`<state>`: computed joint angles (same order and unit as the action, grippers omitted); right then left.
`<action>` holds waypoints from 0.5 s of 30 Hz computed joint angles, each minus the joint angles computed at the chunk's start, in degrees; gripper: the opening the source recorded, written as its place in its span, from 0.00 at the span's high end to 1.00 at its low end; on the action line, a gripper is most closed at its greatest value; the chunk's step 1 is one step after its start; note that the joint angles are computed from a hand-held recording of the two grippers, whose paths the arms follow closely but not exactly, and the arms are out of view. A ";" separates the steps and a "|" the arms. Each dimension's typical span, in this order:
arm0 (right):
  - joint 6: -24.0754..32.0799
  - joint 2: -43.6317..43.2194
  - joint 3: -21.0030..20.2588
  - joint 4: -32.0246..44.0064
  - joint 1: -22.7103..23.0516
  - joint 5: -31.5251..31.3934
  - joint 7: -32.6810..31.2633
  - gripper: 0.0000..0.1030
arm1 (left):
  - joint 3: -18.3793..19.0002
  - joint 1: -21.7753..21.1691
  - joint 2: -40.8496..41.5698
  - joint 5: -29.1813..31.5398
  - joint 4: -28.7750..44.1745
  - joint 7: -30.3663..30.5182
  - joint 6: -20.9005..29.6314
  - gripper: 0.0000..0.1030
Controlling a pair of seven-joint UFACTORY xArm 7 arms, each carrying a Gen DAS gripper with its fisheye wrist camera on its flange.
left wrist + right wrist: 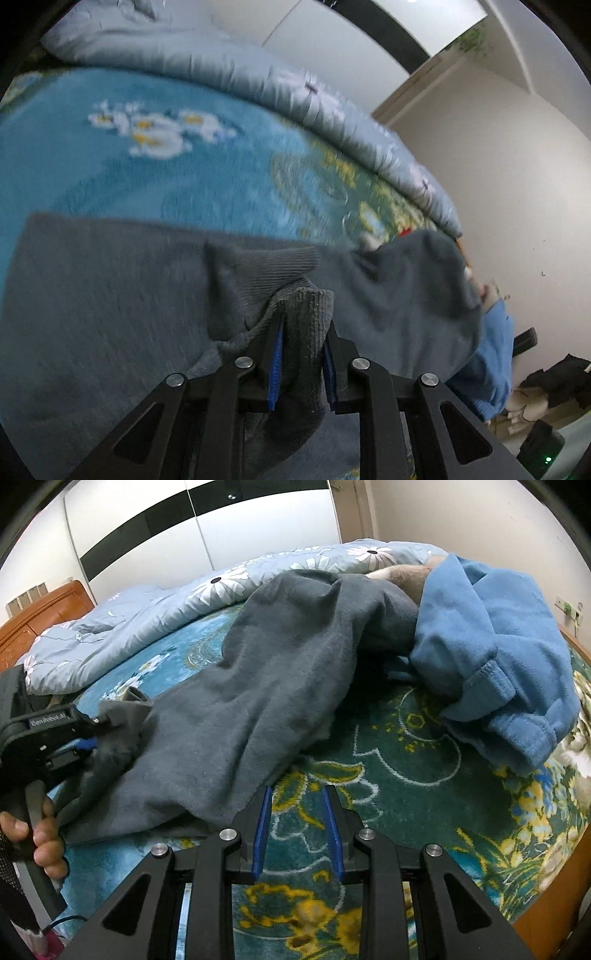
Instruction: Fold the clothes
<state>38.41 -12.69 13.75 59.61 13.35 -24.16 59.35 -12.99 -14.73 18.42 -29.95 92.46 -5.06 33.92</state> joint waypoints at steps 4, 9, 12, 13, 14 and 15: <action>0.11 0.85 0.14 0.81 0.44 0.04 -0.56 0.72 | -0.98 0.60 -2.13 -2.03 -1.52 2.74 0.94 0.49; 0.67 1.43 0.47 2.06 0.96 -1.02 -0.10 0.72 | -2.17 3.38 -9.01 -16.54 -7.80 14.33 1.83 0.31; -0.18 1.31 0.22 2.47 1.23 -0.92 -0.07 0.72 | 0.62 4.59 -16.90 -28.11 -16.44 21.41 -1.00 0.27; -0.62 1.25 0.22 2.55 1.28 -1.00 -0.13 0.72 | 1.97 4.59 -19.02 -29.57 -19.08 21.22 -2.85 0.23; -1.40 1.57 0.09 2.91 1.38 -0.68 -0.48 0.71 | 3.31 4.60 -20.87 -29.33 -21.78 19.36 -5.22 0.22; -2.20 1.94 -0.04 3.30 1.48 -0.32 -0.86 0.69 | 4.59 4.70 -22.52 -28.73 -24.26 17.24 -7.55 0.22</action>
<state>36.21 -10.76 13.71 62.91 14.83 -24.48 58.49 -8.40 -10.02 -4.10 -58.68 68.20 12.18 26.37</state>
